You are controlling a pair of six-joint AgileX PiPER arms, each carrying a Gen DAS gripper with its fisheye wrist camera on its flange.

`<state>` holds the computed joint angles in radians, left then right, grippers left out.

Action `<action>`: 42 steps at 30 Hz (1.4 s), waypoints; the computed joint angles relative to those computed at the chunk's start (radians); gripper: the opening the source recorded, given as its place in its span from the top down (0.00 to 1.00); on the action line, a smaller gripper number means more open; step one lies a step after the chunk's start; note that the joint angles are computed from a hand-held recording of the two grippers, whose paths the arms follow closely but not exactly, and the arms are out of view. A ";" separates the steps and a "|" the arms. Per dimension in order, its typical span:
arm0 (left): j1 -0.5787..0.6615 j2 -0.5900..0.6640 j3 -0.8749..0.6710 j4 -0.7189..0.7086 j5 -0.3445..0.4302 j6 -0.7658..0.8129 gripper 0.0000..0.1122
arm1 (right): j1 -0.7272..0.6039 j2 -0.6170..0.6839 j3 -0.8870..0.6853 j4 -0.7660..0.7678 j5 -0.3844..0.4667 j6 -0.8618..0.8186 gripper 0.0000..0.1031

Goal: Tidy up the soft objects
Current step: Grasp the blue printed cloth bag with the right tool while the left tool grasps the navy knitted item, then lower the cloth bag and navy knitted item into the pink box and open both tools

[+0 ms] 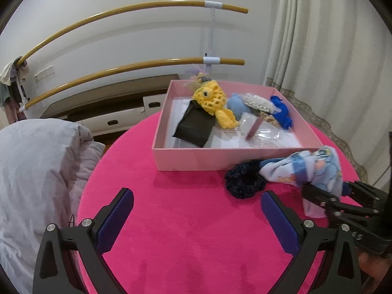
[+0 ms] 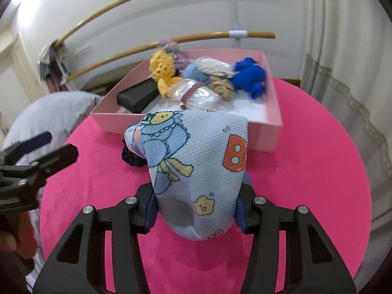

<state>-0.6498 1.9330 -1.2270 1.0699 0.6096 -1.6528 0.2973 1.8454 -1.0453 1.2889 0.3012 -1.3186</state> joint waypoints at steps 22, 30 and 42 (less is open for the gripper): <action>0.084 0.484 -0.635 -0.417 0.050 0.496 0.28 | -0.096 -0.030 0.061 0.246 -0.001 -0.115 0.55; 0.129 0.362 -0.431 -0.426 -0.116 0.456 0.87 | -0.081 -0.056 0.092 0.282 0.003 -0.136 0.55; 0.048 0.011 0.028 -0.093 -0.141 0.077 0.87 | 0.004 -0.182 0.195 0.340 -0.031 -0.162 0.55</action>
<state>-0.6020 1.9444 -1.1991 0.9772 0.4687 -1.5760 0.3017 1.6629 -0.8504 1.6288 0.2701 -1.4807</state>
